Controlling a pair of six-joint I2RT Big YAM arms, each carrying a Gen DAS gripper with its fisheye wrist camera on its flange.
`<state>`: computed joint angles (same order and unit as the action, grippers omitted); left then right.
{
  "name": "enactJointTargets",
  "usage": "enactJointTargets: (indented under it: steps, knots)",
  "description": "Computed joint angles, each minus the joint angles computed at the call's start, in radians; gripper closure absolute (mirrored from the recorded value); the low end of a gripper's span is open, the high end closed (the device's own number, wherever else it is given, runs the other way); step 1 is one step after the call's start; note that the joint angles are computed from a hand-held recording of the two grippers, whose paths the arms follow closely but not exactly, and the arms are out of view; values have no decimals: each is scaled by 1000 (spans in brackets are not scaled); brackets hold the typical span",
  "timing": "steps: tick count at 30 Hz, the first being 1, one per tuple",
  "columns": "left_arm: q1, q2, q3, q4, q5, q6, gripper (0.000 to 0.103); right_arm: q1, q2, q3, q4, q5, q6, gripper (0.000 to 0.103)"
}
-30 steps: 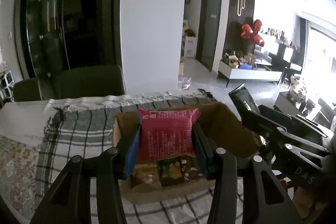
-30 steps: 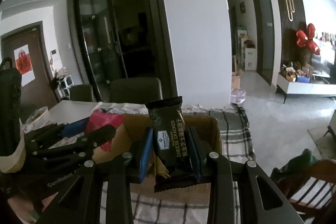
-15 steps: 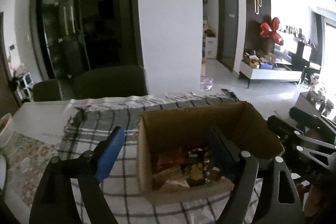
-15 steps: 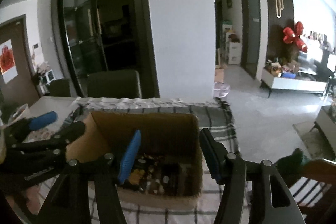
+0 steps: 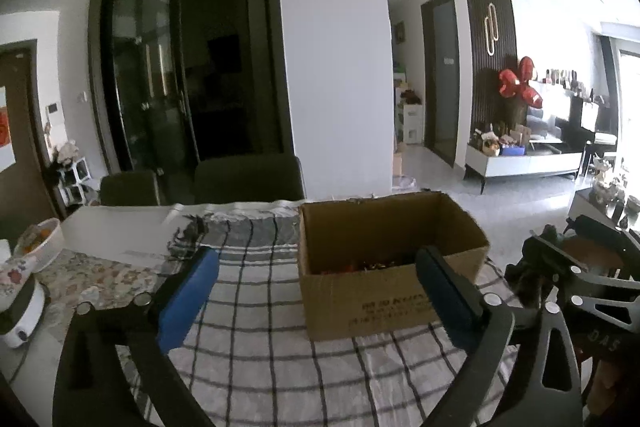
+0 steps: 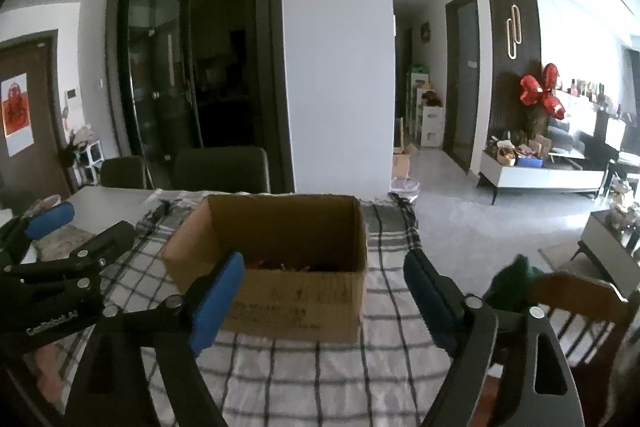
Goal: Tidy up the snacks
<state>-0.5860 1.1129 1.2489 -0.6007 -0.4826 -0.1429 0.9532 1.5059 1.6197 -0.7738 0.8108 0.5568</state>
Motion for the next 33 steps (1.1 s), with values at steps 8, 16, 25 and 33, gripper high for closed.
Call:
enactJointTargets:
  steps: [8, 16, 25, 33]
  knots:
    - [-108, -160, -81, -59, -113, -20, 0, 129, -69, -44, -113, 107, 148, 16]
    - [-234, -274, -124, -208, -230, -123, 0, 251, -96, -64, -202, 195, 261, 14]
    - [-409, -357, -171, -367, -374, -273, 0, 363, -95, -67, -382, 258, 436, 14]
    - [-488, -389, -192, -442, -438, -360, 0, 433, -86, -72, -486, 311, 571, 14]
